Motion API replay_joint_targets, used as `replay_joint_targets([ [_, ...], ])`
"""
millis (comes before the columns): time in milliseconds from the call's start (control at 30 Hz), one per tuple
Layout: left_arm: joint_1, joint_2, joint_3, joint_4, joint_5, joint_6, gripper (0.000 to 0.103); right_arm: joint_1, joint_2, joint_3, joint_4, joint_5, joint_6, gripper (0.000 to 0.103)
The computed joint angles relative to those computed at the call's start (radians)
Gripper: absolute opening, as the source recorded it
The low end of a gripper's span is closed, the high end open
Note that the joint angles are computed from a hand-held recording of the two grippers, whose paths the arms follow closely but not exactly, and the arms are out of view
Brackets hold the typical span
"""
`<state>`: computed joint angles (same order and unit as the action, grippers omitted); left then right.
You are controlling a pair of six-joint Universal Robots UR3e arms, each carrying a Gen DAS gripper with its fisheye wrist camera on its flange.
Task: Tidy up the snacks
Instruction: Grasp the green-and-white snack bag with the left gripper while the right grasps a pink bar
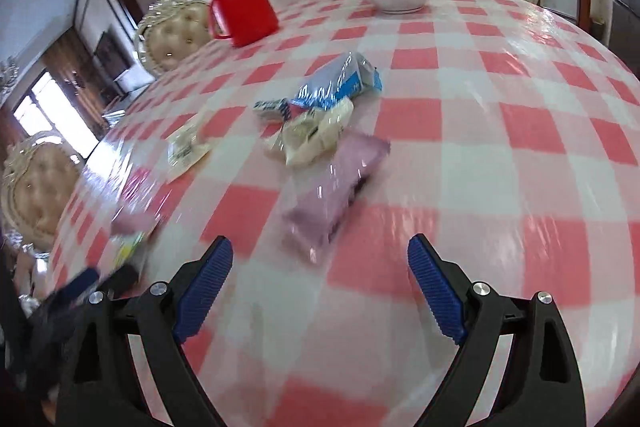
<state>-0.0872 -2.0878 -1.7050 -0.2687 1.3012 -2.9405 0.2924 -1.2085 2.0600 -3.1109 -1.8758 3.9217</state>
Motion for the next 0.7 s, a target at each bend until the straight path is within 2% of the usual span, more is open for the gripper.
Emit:
replay_joint_targets([
  [100,0.006,-0.030,0.063,-0.082,-0.004,-0.012,0.101,-0.024,0.074,-0.139,0.121,-0.016,-0.007,0.087],
  [233,-0.011,-0.046,0.087,-0.091,0.028,-0.002,0.101,-0.001,0.109,-0.225,0.236,-0.073,-0.048,0.084],
  [267,-0.013,-0.047,0.089,-0.093,0.033,0.000,0.101,0.004,0.105,-0.226,0.256,-0.092,-0.049,0.073],
  [300,-0.010,-0.046,0.087,-0.092,0.021,0.007,0.101,0.003,0.088,-0.195,0.231,-0.100,-0.054,0.050],
  [333,0.003,-0.039,0.071,-0.080,-0.017,0.023,0.090,-0.002,0.071,-0.162,0.206,-0.097,-0.064,0.038],
  [367,0.015,-0.029,0.051,-0.063,-0.047,0.038,0.065,-0.007,0.056,-0.126,0.163,-0.084,-0.073,0.034],
  [400,0.025,-0.023,0.041,-0.059,-0.070,0.052,0.053,-0.011,0.036,-0.075,0.097,-0.067,-0.088,0.021],
  [467,0.050,-0.014,0.028,-0.071,-0.130,0.074,0.051,0.007,0.009,-0.024,0.049,-0.089,-0.093,0.021],
  [567,0.072,0.006,-0.019,-0.018,-0.176,0.076,0.041,0.030,-0.017,0.016,-0.003,-0.100,-0.092,0.021],
  [700,0.086,0.024,-0.063,0.042,-0.204,0.067,0.041,0.050,-0.044,0.052,-0.063,-0.092,-0.086,0.021],
])
